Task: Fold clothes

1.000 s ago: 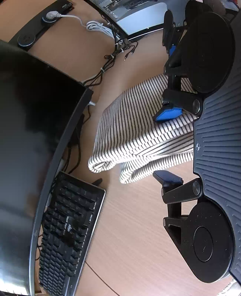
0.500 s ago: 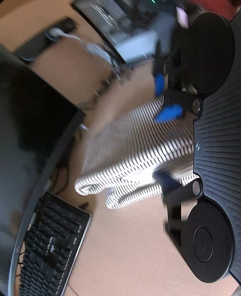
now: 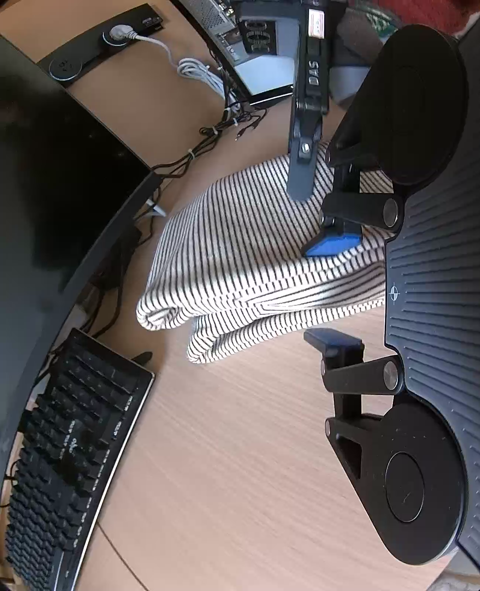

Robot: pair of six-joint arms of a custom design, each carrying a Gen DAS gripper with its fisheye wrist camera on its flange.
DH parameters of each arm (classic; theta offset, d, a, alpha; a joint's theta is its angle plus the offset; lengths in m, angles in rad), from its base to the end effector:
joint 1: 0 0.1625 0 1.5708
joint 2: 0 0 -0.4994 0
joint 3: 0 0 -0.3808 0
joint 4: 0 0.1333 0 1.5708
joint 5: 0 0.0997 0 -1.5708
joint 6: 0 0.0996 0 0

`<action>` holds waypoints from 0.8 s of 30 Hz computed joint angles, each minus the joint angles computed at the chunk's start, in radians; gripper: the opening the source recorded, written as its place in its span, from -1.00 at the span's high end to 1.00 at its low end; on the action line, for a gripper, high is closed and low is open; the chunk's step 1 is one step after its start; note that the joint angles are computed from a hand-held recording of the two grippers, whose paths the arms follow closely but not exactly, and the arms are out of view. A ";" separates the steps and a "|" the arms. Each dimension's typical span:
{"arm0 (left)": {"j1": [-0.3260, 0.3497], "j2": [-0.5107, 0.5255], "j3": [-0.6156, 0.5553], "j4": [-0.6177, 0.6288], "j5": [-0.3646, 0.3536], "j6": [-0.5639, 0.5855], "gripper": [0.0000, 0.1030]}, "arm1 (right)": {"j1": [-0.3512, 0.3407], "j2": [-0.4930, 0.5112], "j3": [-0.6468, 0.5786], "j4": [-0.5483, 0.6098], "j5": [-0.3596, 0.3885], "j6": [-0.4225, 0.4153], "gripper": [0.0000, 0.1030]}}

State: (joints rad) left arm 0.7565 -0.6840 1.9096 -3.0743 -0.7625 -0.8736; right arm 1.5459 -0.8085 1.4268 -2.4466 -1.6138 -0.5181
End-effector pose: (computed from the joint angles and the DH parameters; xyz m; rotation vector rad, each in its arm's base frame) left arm -0.3177 -0.5822 0.0809 -0.2322 2.5906 -1.0711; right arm 0.1096 -0.7799 0.2321 0.7267 -2.9213 0.3581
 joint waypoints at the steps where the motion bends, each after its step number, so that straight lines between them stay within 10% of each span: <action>1: 0.002 -0.001 0.000 0.002 -0.001 0.002 -0.04 | -0.004 0.010 -0.010 0.013 0.013 0.019 -0.80; 9: 0.021 -0.024 0.012 0.020 0.055 -0.024 -0.08 | 0.039 0.047 -0.041 -0.042 0.112 -0.058 -0.55; 14: 0.036 -0.021 -0.010 0.020 0.072 0.001 -0.18 | 0.062 0.111 -0.099 -0.077 -0.034 -0.026 -0.50; 20: -0.013 -0.037 -0.040 0.083 0.156 0.047 -0.08 | 0.031 0.062 -0.028 -0.109 -0.012 0.003 -0.59; 24: -0.021 -0.022 -0.078 -0.109 0.174 0.243 -0.13 | 0.035 0.027 0.057 -0.196 -0.040 -0.058 -0.63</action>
